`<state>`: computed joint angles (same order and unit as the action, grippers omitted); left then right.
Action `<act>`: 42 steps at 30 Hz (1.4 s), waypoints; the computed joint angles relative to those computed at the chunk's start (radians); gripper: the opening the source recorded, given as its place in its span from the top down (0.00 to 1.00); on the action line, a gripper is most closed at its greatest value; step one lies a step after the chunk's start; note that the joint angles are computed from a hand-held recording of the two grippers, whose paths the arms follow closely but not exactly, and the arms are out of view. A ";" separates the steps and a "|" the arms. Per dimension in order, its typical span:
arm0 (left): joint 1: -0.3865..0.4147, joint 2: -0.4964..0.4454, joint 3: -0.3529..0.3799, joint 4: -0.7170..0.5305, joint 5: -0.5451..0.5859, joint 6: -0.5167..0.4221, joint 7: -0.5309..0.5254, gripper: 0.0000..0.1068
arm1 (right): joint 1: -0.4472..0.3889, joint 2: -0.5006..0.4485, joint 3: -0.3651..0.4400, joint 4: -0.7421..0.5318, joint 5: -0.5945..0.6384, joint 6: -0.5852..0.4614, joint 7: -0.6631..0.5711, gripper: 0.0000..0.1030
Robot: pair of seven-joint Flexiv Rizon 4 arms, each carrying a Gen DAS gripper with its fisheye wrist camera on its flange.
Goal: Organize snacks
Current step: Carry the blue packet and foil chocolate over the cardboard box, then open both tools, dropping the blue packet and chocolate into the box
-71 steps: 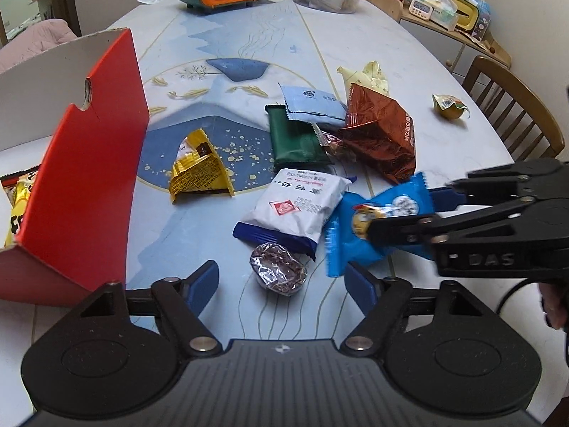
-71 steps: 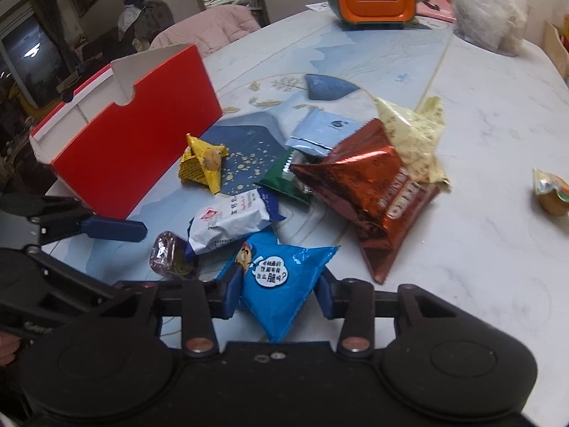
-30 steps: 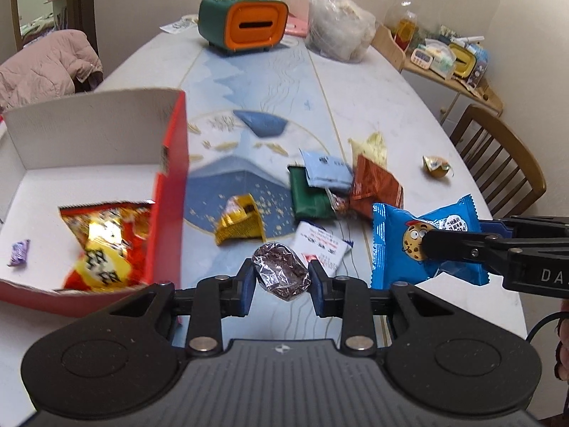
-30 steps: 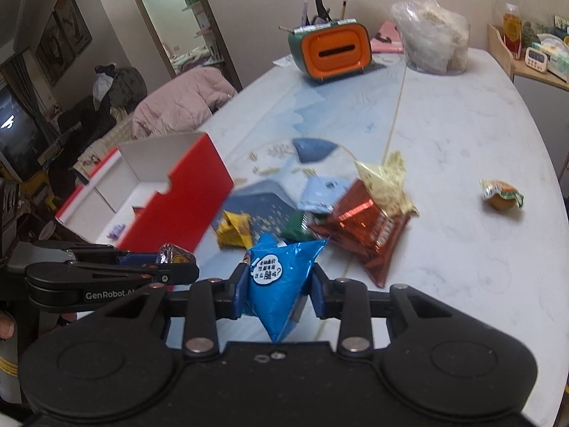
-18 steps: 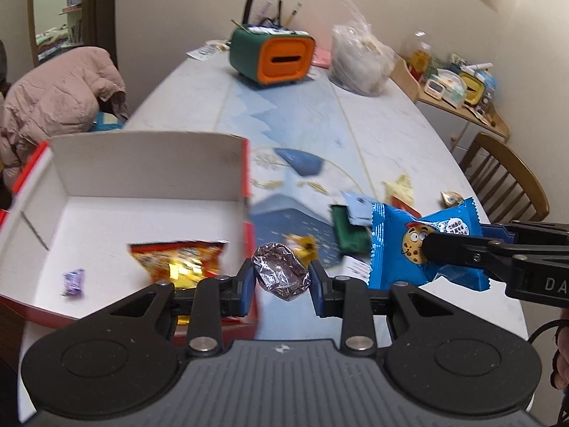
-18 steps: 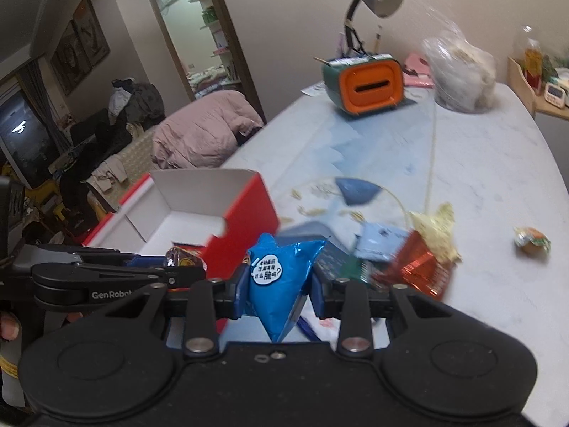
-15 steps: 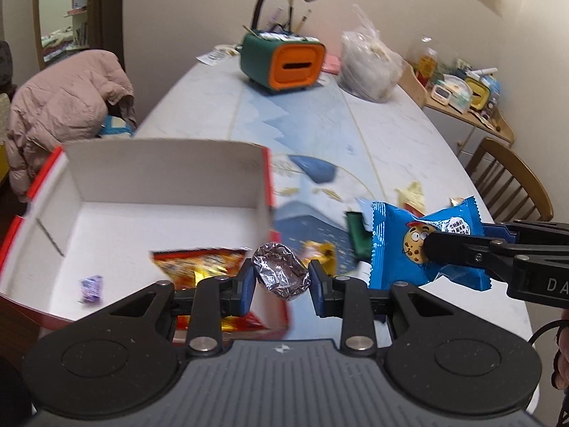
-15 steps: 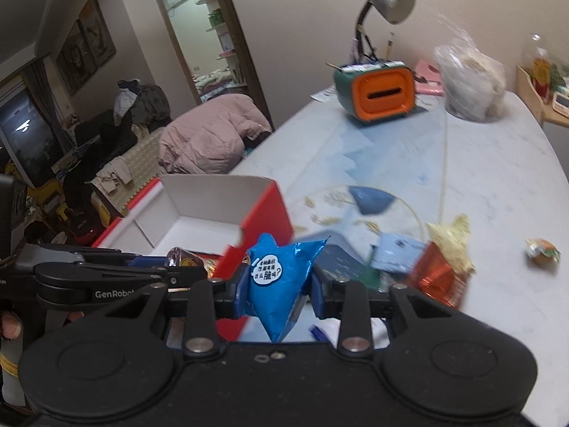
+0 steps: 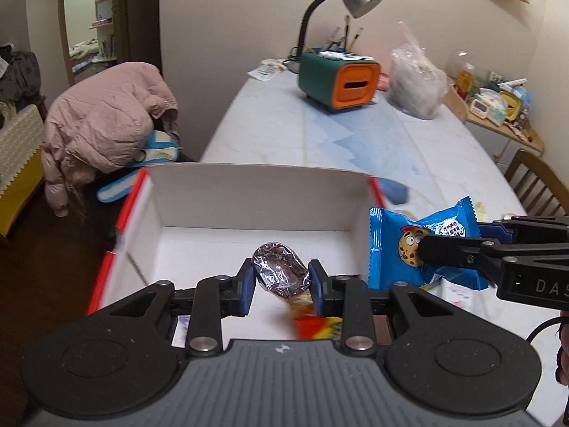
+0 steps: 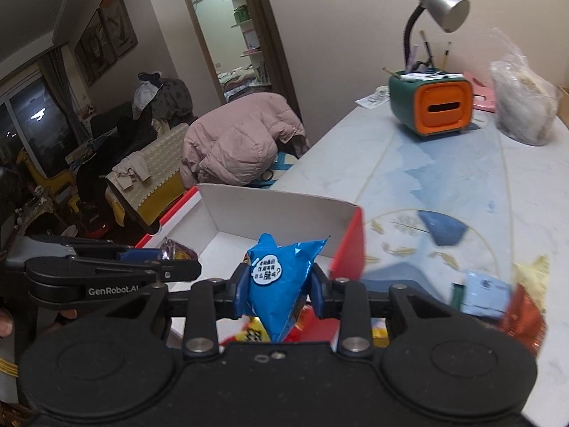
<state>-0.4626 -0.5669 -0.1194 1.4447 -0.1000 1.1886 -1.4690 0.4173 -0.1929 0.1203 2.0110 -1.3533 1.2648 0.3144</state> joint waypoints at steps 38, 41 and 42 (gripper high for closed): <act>0.050 -0.153 0.041 -0.205 0.042 -0.234 0.052 0.62 | 0.195 -0.274 -0.118 -0.240 0.497 -0.095 -0.356 0.56; 0.053 -0.147 0.035 -0.192 0.032 -0.216 0.054 0.55 | 0.197 -0.265 -0.120 -0.230 0.492 -0.098 -0.342 0.46; 0.052 -0.145 0.035 -0.190 0.031 -0.212 0.053 0.54 | 0.197 -0.261 -0.121 -0.226 0.487 -0.098 -0.336 0.43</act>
